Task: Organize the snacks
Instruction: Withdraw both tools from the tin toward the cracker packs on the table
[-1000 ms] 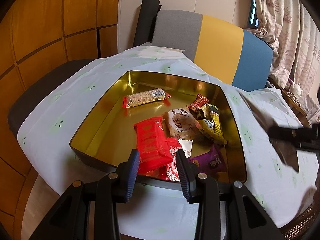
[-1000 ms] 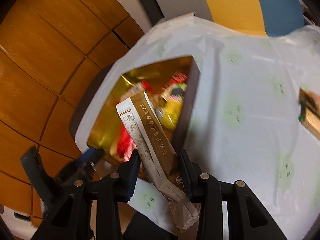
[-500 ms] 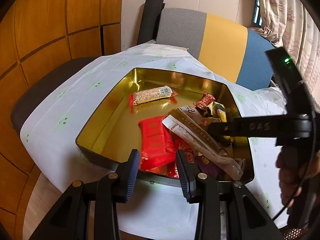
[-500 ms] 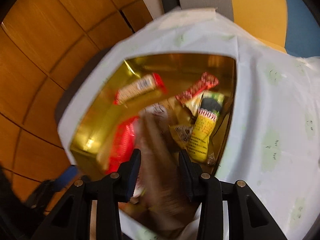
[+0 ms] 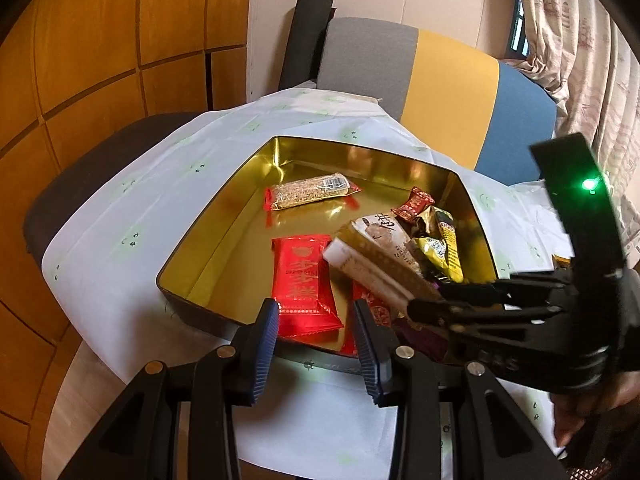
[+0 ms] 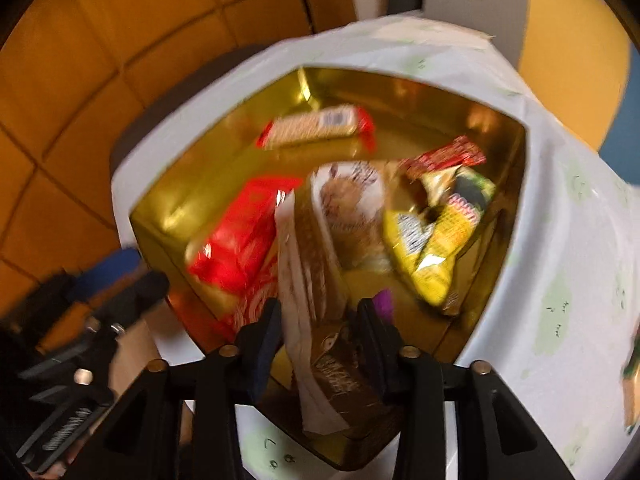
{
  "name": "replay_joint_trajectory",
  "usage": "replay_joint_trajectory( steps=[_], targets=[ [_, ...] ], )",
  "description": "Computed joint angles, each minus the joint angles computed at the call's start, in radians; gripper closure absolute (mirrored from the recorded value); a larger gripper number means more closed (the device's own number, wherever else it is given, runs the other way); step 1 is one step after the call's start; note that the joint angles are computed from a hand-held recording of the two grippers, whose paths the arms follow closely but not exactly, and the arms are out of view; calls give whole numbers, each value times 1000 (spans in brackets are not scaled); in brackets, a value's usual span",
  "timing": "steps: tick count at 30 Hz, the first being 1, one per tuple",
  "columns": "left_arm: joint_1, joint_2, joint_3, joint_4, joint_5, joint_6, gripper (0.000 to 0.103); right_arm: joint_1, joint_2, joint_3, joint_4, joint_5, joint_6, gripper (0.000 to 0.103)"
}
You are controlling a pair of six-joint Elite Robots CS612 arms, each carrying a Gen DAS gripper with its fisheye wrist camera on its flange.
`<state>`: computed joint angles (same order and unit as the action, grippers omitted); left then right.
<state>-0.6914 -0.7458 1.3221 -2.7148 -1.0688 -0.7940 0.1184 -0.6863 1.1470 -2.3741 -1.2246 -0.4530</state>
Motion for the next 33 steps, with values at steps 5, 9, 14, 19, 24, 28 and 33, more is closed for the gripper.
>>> replay_joint_trajectory(
  steps=[5, 9, 14, 19, 24, 28, 33],
  targets=[
    [-2, -1, -3, 8, 3, 2, 65, 1, 38, -56, -26, 1, 85, 70],
    [-2, -1, -5, 12, 1, -2, 65, -8, 27, -42, -14, 57, 85, 65],
    [-3, 0, -9, 14, 1, 0, 65, -22, -17, 38, -78, 87, 93, 49],
    [-7, 0, -13, 8, 1, 17, 65, -31, -49, 98, -173, 84, 102, 49],
    [-12, 0, -16, 3, -1, 35, 65, -48, -79, 158, -271, 71, 156, 49],
    [-17, 0, -21, 1, 1, 49, 65, -65, -98, 204, -353, 65, 205, 42],
    [-23, 2, -29, -5, 0, 71, 65, -87, -124, 261, -427, 39, 261, 41]
  ],
)
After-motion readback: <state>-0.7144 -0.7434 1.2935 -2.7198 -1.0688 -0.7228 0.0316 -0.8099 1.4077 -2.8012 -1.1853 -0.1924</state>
